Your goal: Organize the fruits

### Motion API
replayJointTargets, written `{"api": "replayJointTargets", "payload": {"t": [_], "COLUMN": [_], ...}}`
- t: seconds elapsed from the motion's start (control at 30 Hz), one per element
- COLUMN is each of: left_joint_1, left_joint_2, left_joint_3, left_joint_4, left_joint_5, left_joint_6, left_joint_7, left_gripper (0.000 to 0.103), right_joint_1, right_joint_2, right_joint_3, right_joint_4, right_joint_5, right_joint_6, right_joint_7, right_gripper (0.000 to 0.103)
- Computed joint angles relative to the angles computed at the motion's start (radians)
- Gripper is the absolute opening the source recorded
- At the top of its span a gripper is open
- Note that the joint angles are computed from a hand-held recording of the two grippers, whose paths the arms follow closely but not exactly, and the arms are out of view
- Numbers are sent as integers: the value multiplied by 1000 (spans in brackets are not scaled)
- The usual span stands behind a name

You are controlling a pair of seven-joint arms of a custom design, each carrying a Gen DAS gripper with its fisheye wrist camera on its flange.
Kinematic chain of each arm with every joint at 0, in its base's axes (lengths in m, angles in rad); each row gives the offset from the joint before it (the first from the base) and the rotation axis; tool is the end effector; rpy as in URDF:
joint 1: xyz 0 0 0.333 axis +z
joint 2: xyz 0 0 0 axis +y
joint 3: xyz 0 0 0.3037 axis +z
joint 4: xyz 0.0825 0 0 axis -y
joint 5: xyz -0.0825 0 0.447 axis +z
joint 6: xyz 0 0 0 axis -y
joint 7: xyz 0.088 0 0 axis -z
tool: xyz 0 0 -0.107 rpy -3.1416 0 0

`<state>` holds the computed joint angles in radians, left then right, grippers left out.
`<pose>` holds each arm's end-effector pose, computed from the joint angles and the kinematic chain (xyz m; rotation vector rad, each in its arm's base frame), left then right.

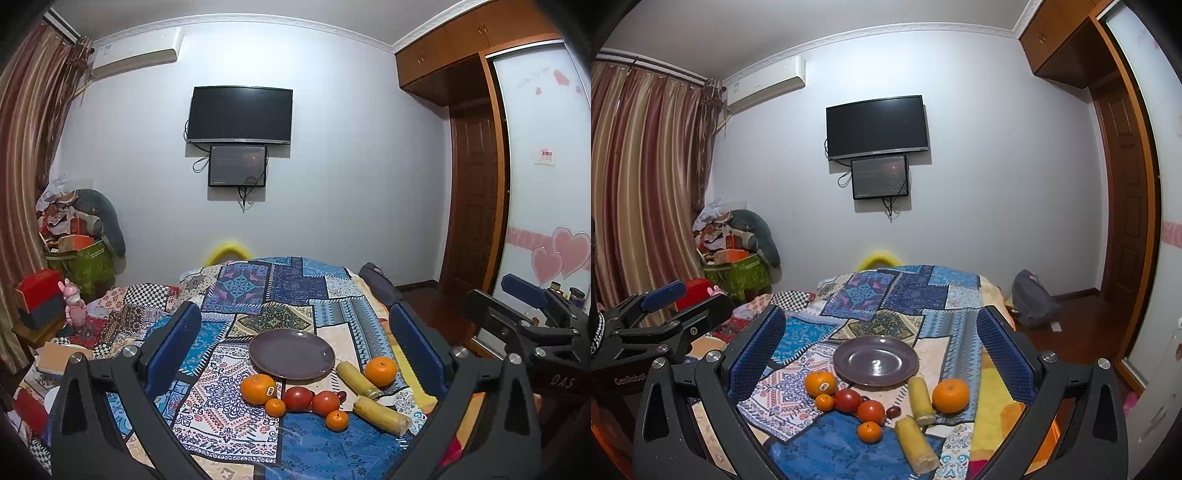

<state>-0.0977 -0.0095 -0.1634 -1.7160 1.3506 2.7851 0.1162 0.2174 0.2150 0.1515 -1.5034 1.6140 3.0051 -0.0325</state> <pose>0.6308 -0.2146 0.6506 -1.4391 1.2553 -1.0711 0.6971 0.1796 0.6067 -1.4895 0.9397 -0.7392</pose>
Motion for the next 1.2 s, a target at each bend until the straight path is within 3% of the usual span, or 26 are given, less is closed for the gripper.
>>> {"api": "replayJointTargets", "payload": {"t": [1.2], "left_joint_1": [-4], "left_joint_2": [1], "left_joint_3": [0], "left_joint_4": [4], "left_joint_5": [-2], "left_joint_6": [-3], "left_joint_7": [5], "left_gripper": [103], "right_joint_1": [5], "right_joint_2": [-14], "right_joint_3": [-6], "right_joint_4": [-9], "right_joint_5": [13], "right_joint_6": [7], "right_joint_7": [-9], "right_gripper": [103]}}
